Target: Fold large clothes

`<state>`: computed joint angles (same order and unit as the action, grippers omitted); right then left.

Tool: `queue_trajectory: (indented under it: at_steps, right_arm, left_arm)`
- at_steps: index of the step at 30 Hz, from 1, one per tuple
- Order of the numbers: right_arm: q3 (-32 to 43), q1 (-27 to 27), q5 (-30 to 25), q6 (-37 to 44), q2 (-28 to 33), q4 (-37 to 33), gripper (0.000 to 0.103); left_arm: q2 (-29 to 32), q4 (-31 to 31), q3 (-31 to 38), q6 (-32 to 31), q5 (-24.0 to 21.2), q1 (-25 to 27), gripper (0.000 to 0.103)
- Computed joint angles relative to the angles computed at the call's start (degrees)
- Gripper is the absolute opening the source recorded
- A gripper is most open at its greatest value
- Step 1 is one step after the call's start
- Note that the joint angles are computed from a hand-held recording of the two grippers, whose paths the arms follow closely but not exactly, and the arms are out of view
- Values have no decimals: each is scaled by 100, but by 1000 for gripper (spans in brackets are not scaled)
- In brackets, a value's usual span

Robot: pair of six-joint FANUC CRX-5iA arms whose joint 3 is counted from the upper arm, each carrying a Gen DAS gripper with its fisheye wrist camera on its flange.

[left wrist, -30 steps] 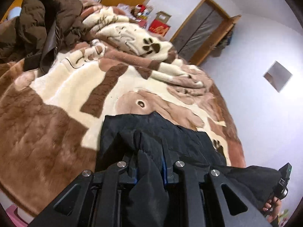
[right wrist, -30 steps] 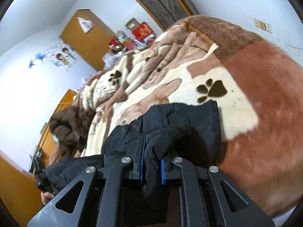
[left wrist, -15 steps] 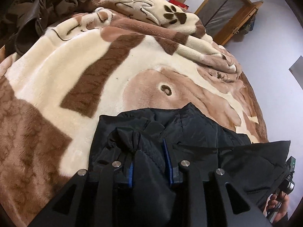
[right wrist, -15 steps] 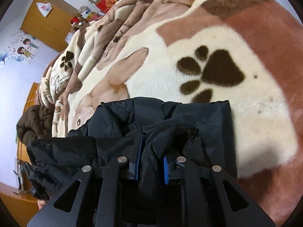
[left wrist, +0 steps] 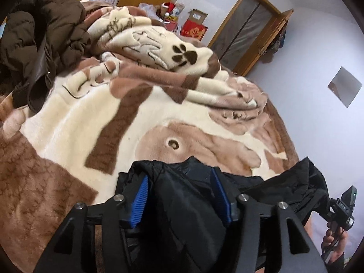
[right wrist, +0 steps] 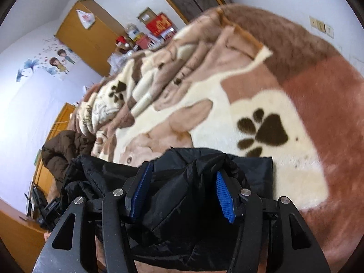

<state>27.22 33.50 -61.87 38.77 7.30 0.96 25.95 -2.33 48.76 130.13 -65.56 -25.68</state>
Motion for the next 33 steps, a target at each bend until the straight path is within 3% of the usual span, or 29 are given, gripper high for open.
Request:
queue_trajectory:
  at_steps: [3,5,7,9,11,20,27,30,33]
  right_arm:
    - [-126,-371,281,-160,-102,-830,58]
    - [18,-633,-57,-245,6,-1457,61]
    - [-60,-457,-147,-330,-9,-995,61]
    - [-384,-168,157,-484,-193,-204,61]
    - [-542,-64,428,-528,-325,100,61]
    - [-595,690,367,-62,-128,1626,61]
    - [-465,939,-62,606,493,1673,61]
    - [-280,868,-434,692,904,1817,61]
    - [-292,678,-391,715,1084,1634,61]
  left_arm:
    - [-102,-86,-148,161,116,37,71]
    - [-116,-300,-98,229,16,-10,72]
    - [-141,-390,-111,174,-32,-56,72]
    - [-101,-532,-10,56,-146,-144,72]
    - [-4,-651,188,-45,-302,-239,72]
    - [763,-1042,1382,-630,-784,-735,72]
    - [1723,-930,2427,-1094,-1278,-888,72]
    - [2436,-1138,3381,-1223,-1996,-880,72]
    - [2275,-1243,2816,-1126,-1611,-854,72]
